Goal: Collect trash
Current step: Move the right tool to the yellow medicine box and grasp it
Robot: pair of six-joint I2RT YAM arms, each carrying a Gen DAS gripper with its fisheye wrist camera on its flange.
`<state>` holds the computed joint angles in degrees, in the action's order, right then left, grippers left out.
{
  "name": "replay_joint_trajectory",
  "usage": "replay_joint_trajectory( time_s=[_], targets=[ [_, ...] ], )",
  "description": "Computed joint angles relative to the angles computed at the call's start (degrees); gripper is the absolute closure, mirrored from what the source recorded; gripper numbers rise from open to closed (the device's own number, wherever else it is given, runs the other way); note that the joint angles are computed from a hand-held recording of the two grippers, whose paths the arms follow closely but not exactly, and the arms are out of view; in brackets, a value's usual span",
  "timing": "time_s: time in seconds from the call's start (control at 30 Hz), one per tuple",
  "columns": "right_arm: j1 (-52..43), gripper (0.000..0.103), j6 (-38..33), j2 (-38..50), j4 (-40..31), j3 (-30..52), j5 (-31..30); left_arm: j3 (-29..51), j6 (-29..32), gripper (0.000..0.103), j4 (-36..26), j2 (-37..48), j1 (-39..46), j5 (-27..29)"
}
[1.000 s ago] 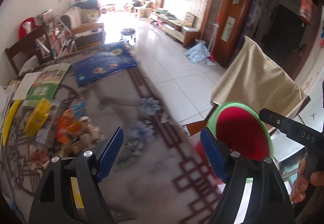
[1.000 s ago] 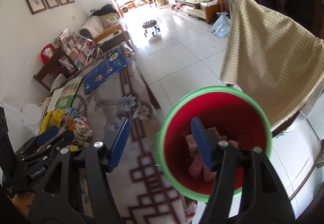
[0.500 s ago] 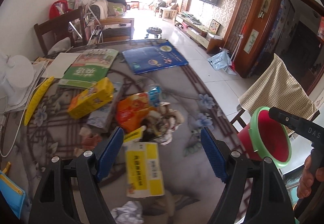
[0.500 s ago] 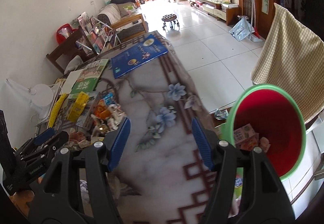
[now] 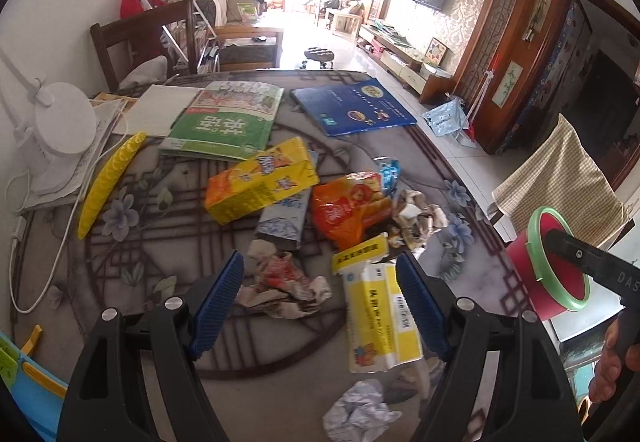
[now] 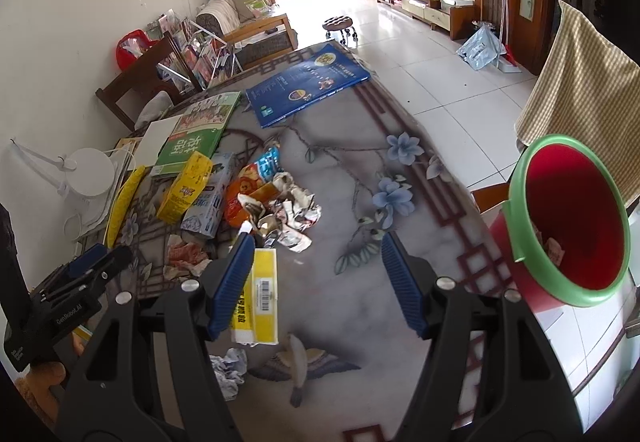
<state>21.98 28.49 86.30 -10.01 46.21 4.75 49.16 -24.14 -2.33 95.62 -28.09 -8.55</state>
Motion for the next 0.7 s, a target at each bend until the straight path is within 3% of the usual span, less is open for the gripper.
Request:
replay_joint_trajectory(
  time_s=[0.17, 0.5, 0.6, 0.7],
  targets=[
    [2.7, 0.039, 2.3, 7.1, 0.7, 2.5, -1.9, -4.6, 1.0, 0.028, 1.5, -3.0, 4.6, 1.0],
    [8.1, 0.039, 4.6, 31.0, 0.7, 17.5, -7.0, -10.3, 3.1, 0.028, 3.0, -4.5, 14.1, 4.6],
    [8.8, 0.032, 4.6, 37.1, -2.4, 23.0, -8.3, -10.0, 3.8, 0.028, 3.4, -3.3, 15.1, 5.6],
    [9.4, 0.042, 3.8, 41.4, -5.8, 27.3, -8.6, -8.6, 4.7, 0.028, 3.7, -0.9, 15.0, 6.8]
  ],
)
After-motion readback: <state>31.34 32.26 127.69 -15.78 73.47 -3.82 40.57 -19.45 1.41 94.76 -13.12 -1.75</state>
